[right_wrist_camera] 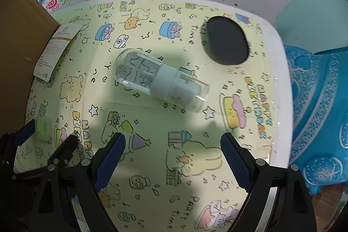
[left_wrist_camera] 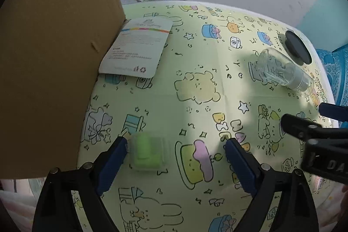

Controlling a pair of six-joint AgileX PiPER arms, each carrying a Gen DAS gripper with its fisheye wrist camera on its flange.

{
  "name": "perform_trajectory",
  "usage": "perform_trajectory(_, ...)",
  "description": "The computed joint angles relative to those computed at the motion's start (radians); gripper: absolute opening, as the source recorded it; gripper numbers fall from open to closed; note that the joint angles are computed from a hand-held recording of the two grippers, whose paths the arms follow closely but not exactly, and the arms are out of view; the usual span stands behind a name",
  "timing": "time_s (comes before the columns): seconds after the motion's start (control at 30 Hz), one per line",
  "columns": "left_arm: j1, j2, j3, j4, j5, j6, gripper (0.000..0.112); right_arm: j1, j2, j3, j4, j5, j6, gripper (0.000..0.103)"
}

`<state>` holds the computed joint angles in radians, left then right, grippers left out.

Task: Organize objects
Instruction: 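Grasp green case with left gripper while right approaches glass spray bottle, then close the right gripper around the glass spray bottle and lift it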

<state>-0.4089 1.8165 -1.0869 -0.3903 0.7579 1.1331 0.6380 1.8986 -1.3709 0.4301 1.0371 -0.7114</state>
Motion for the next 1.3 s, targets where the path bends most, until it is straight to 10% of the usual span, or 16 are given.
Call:
perform_trajectory(0.2, 0.008, -0.003, -0.004, -0.013, 0.006, 0.012, 0.084, 0.04, 0.026, -0.012, -0.04, -0.009, 0.008, 0.091)
perform_trajectory(0.5, 0.029, -0.039, 0.027, -0.045, 0.029, 0.099, 0.038, -0.005, 0.06, -0.049, -0.038, 0.026, 0.021, 0.091)
perform_trajectory(0.9, 0.045, -0.063, 0.029, -0.006, 0.049, 0.046, 0.037, -0.037, 0.099, -0.196, -0.021, 0.083, 0.047, 0.091)
perform_trajectory(1.3, 0.053, -0.057, -0.022, -0.026, 0.105, 0.021, 0.037, 0.068, 0.038, -0.108, -0.086, -0.057, -0.1, 0.091)
